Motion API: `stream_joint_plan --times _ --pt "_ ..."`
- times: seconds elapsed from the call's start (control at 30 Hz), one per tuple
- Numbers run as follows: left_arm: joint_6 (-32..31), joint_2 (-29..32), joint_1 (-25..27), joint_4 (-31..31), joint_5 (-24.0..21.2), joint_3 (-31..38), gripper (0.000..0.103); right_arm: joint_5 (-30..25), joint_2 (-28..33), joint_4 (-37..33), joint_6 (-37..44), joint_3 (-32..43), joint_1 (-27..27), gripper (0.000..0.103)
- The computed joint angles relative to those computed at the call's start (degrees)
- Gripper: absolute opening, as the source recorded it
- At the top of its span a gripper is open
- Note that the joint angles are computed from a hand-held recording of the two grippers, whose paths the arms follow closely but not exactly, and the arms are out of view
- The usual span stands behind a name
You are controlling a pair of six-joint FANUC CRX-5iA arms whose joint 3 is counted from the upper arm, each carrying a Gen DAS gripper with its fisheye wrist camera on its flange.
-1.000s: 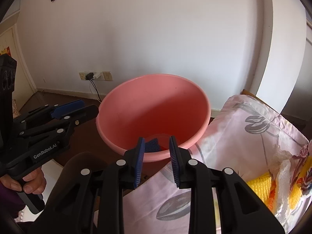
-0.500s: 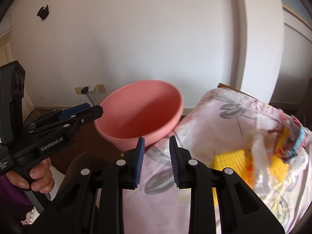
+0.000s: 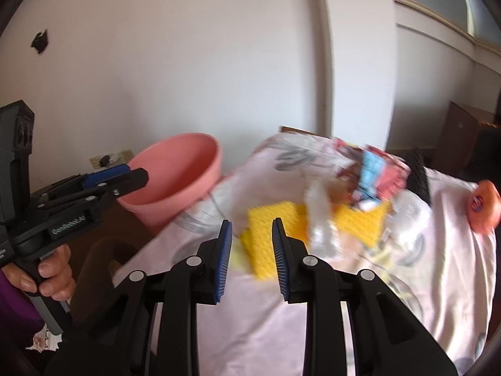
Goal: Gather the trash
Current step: 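Move both tools back over the table toward the yellow foam nets, then grasp the yellow foam net with the left tool while the right tool grasps the white foam strip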
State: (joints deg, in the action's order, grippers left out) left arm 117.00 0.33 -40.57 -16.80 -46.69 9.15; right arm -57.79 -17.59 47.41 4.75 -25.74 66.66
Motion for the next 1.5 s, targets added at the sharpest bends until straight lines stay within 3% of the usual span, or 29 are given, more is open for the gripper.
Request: stream_joint_plan --times 0.07,0.2,0.73,1.03,1.07,1.23,1.5 --pt "-0.76 0.69 -0.44 0.72 0.45 0.34 0.043 -1.14 -1.07 -0.19 -1.60 -1.03 0.30 0.028" --pt "-3.24 2.37 -0.92 2.94 0.96 1.20 0.043 -2.54 -3.16 -0.01 -4.65 -3.32 0.82 0.041" --pt "-12.56 11.08 0.19 16.58 1.00 4.52 0.043 -3.49 -5.61 -0.84 -8.23 -6.66 0.71 0.041" --pt "-13.98 15.82 0.66 18.86 -0.52 8.30 0.043 -1.64 -5.57 -2.24 -7.24 -6.98 -0.58 0.041" --pt "-14.28 16.01 0.77 19.43 -0.44 8.25 0.041 -1.23 -5.55 -2.28 -7.14 -7.06 -0.75 0.041" --pt "-15.78 16.18 1.01 21.05 -0.17 7.64 0.013 0.61 -5.21 -2.57 -6.63 -7.10 -1.73 0.041" --pt "-15.04 13.35 0.51 19.27 2.20 5.37 0.008 4.47 -4.79 -2.47 -6.93 -7.18 -3.82 0.041"
